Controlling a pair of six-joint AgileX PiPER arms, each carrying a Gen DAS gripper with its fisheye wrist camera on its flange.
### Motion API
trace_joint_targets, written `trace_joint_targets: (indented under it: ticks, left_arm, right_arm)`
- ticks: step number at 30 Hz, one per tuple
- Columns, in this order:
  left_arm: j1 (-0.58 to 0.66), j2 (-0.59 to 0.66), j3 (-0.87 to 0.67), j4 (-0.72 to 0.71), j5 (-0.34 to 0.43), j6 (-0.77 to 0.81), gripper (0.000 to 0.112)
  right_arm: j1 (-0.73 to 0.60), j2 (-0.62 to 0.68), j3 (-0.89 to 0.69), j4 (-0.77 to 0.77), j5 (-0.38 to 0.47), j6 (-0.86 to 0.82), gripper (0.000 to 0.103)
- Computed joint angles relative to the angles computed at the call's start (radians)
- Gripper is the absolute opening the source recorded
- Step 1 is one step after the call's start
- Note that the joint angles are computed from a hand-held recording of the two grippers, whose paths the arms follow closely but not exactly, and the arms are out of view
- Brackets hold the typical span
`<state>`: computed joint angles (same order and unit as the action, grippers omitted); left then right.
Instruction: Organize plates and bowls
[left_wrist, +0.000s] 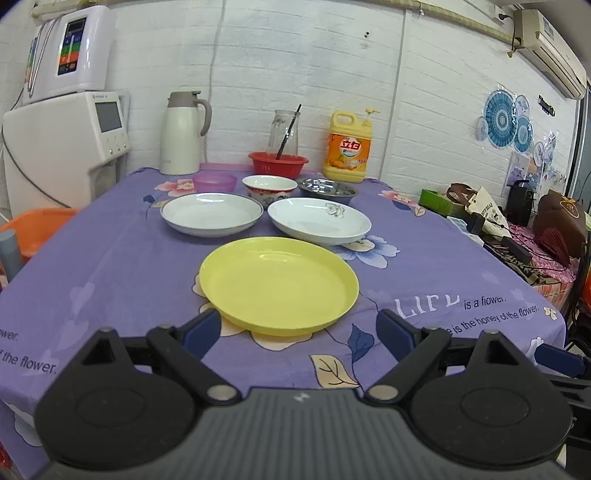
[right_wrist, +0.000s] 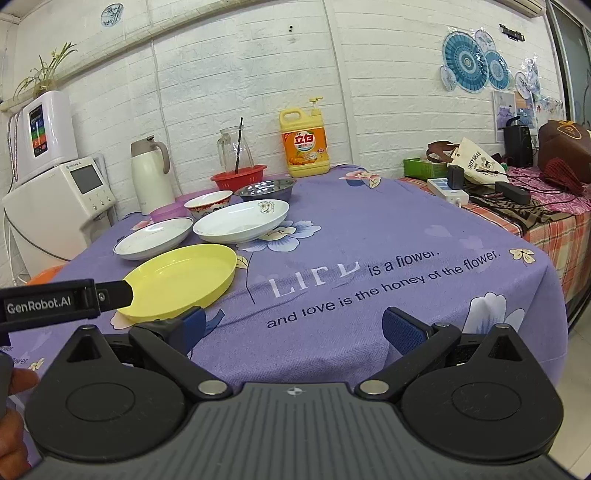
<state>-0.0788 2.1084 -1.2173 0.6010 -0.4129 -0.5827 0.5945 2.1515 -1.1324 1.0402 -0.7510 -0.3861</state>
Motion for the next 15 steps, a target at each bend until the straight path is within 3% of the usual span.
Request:
trace_joint_targets:
  ticks: [15]
  left_arm:
    - [-0.013, -0.041, 0.055, -0.029, -0.035, 0.062, 0.089]
  right_arm:
    - [-0.01, -0.01, 0.02, -0.012, -0.013, 0.034, 0.103]
